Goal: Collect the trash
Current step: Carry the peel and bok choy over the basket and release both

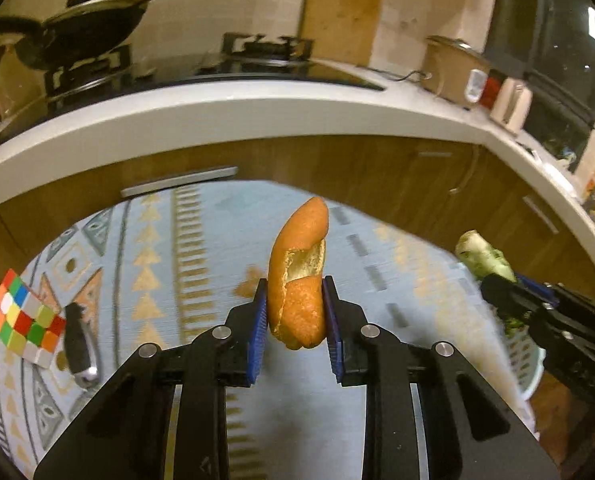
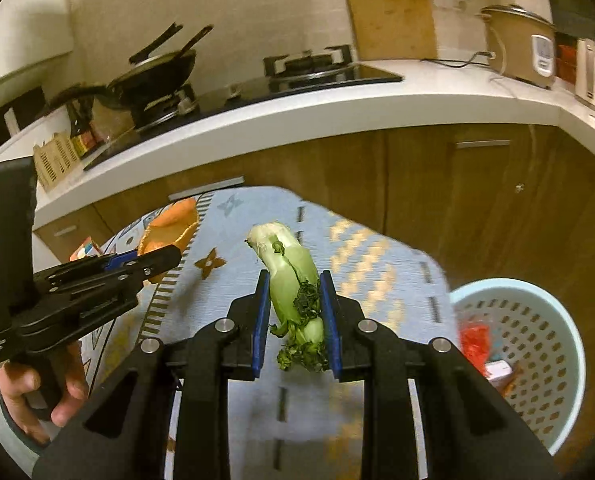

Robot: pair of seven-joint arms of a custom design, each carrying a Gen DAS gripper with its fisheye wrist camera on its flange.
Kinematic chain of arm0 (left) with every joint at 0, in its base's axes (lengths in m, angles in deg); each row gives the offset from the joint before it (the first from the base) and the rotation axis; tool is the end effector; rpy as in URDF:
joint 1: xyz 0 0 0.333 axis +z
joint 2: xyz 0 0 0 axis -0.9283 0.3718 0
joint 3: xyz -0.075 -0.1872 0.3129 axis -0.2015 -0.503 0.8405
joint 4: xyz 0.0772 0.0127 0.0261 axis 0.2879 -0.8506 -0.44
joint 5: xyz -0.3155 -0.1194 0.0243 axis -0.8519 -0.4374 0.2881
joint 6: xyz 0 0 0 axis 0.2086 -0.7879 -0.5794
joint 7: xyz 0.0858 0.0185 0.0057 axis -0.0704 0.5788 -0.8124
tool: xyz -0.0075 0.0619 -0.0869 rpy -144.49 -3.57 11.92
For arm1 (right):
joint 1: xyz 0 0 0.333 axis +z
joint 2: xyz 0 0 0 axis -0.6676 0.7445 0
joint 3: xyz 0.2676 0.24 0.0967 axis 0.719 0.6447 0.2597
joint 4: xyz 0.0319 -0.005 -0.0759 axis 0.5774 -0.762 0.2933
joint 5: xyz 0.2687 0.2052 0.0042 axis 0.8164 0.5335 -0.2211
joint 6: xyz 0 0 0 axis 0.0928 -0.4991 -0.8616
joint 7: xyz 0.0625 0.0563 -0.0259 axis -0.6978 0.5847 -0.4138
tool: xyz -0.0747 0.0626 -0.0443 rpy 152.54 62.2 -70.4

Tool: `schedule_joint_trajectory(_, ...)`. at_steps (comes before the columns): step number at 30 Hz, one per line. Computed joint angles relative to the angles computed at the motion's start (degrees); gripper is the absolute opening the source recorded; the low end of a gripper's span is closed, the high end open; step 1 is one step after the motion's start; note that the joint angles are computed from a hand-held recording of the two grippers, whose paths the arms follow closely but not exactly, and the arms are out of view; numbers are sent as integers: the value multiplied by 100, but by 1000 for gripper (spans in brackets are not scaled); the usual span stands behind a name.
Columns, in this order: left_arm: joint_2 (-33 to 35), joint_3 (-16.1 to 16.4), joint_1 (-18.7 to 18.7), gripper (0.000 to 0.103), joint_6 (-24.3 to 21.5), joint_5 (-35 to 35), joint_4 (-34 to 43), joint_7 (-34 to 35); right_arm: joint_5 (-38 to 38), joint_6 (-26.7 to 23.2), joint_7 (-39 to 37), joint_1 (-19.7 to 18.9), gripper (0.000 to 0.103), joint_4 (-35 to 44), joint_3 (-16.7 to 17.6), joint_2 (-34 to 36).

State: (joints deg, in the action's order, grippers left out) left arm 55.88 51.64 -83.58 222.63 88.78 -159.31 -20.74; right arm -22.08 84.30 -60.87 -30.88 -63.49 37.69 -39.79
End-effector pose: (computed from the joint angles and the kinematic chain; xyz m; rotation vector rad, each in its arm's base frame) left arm 0.5833 -0.2291 0.4054 -2.0556 1.3416 -0.7718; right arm 0.6571 0.2708 0.4101 -2.0224 0.9927 -0.1770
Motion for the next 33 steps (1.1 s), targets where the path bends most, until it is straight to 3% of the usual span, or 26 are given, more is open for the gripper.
schedule_joint_trajectory(8,443,-97,-372,24,89,-311,811,487,673,161,-511,-465,21,-302,29,-330)
schedule_joint_trajectory(16,1123,-83,-806,24,185,-1246,1865,1755,970,39,-387,-630,21,-332,-429,-406)
schedule_joint_trajectory(21,1606,-159,-994,24,94,-1997,2517,2676,-311,-79,1210,-266,21,-271,-1248,-206)
schedule_joint_trajectory(24,1920,-268,-1020,24,36,-2523,2903,3266,-696,-412,1811,-415,21,-162,-1303,-48)
schedule_joint_trajectory(27,2169,-310,-1072,25,-6,-2957,3195,3745,-1163,-399,2329,-404,21,-177,-1430,32)
schedule_joint_trajectory(30,2318,-248,-1163,36,98,-3245,3347,4023,-1464,-409,2651,-519,22,-180,-1376,73)
schedule_joint_trajectory(31,2332,-192,-1202,46,186,-3309,3344,4038,-1520,-417,2729,-586,23,-182,-1325,78)
schedule_joint_trajectory(33,2291,51,-1366,54,289,-3347,3271,3951,-1572,-406,2793,-717,27,-196,-1199,80)
